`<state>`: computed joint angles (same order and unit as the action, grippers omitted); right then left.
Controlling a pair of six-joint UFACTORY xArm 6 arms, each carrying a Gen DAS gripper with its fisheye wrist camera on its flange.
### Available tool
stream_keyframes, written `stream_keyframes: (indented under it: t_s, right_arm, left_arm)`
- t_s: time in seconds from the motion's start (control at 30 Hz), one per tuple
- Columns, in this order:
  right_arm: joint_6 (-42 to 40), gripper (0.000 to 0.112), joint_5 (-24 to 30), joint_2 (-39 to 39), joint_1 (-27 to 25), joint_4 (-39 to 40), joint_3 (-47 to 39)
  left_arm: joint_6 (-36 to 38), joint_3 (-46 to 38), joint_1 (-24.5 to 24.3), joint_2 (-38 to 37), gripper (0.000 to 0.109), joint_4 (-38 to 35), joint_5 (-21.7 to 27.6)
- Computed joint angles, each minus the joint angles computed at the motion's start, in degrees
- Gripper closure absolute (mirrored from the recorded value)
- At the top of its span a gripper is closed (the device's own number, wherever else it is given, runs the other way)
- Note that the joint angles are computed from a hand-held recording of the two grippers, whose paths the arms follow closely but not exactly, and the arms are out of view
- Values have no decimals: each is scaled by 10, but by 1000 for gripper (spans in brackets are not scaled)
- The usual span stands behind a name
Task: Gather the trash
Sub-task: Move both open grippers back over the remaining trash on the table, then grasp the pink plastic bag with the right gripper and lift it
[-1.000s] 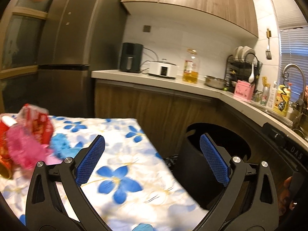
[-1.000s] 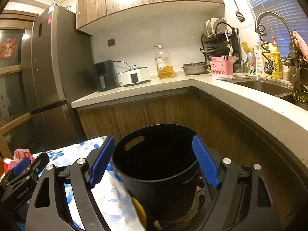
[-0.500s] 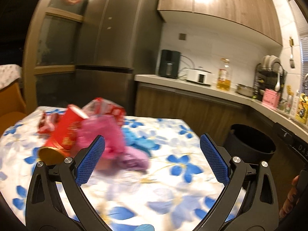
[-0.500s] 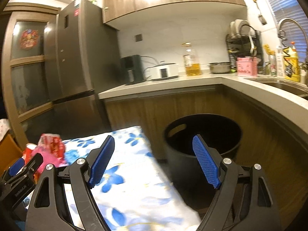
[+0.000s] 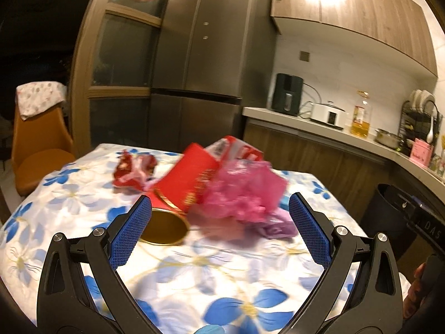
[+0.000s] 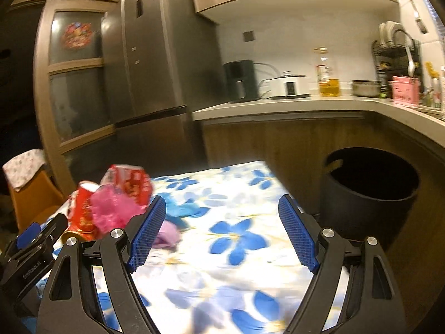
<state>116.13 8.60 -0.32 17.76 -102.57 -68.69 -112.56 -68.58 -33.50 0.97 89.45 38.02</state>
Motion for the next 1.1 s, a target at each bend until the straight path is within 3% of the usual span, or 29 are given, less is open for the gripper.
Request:
stream_keyframes:
  t_s: [0.37,0.7,0.9,0.97,1.03,1.1]
  right_arm:
    - [-99,32,-38,103,51,71,-96]
    - [-227,50,-50,201,67,195,-193]
    - [-374,76,-69,240,71,334,-216]
    - [-426,91,-76,247,74,382,-213]
    - [-445,103,-80,248,74,395,-209]
    - [-446,108,-86,246,73,399,-205]
  left_arm:
    - [-3,80,38,-56,11,-23,17]
    - [-18,100,72,-77,11,-9,-14]
    - [-9,94,86,-72,11,-3,-37]
    - [-6,90,90,-67,11,-4,-44]
    - [-1,85,91,-62,11,-6,-48]
    - [-1,82,92,-59,11,-4,-50]
